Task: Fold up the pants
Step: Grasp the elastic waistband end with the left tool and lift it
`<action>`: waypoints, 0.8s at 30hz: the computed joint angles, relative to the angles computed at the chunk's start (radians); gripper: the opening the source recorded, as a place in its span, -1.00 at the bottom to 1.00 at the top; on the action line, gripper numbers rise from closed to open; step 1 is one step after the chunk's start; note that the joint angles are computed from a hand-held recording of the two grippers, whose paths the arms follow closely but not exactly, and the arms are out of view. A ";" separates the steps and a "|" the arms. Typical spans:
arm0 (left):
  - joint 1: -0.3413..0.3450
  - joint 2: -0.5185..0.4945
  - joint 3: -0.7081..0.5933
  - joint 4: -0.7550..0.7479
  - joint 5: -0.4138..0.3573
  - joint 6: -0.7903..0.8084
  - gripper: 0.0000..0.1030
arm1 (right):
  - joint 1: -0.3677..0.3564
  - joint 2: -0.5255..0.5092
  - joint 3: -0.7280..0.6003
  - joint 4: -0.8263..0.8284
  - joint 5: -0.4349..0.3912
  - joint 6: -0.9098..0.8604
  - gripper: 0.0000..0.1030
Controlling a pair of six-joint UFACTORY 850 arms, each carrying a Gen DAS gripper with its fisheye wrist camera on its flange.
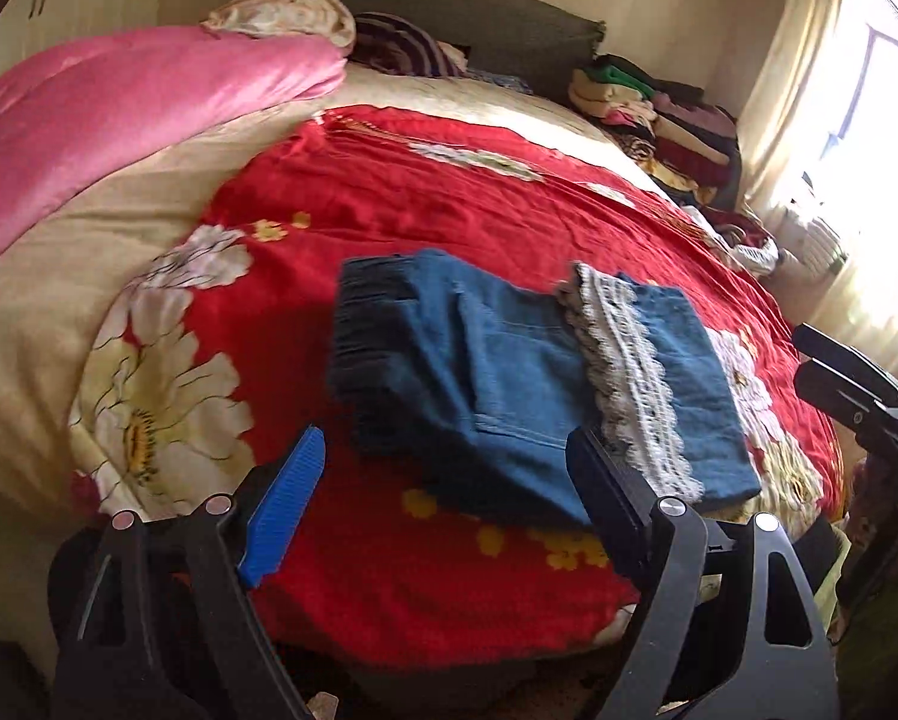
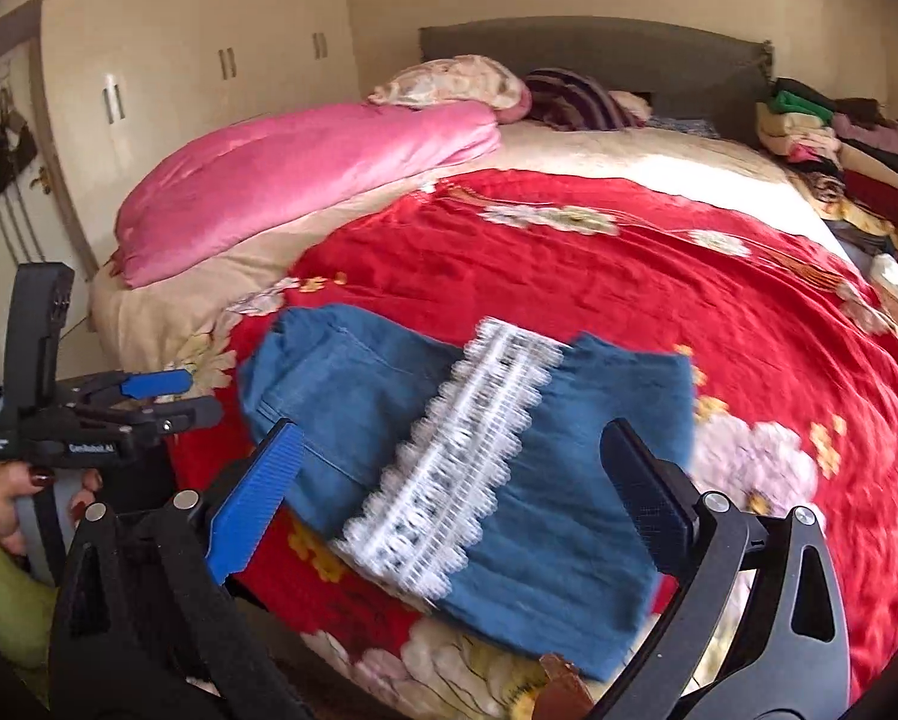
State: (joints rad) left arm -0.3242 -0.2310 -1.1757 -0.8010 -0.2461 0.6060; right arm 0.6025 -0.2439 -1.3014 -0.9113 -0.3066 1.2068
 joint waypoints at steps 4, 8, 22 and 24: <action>0.020 -0.010 0.000 0.006 0.003 -0.020 0.59 | -0.003 -0.069 -0.092 0.191 0.011 -0.231 0.82; 0.033 -0.033 -0.009 0.028 -0.010 -0.055 0.59 | -0.012 -0.152 -0.204 0.453 0.004 -0.533 0.82; 0.038 -0.089 -0.040 -0.027 -0.050 0.019 0.59 | -0.046 -0.455 -0.624 0.903 -0.205 -1.035 0.82; 0.041 -0.096 -0.045 -0.079 -0.066 0.066 0.59 | -0.048 -0.499 -0.687 0.936 -0.240 -1.074 0.82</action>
State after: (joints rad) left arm -0.2828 -0.3270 -1.2204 -0.8804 -0.3122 0.6716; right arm 0.5543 -0.7428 -1.9889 0.0244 -0.5469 0.1333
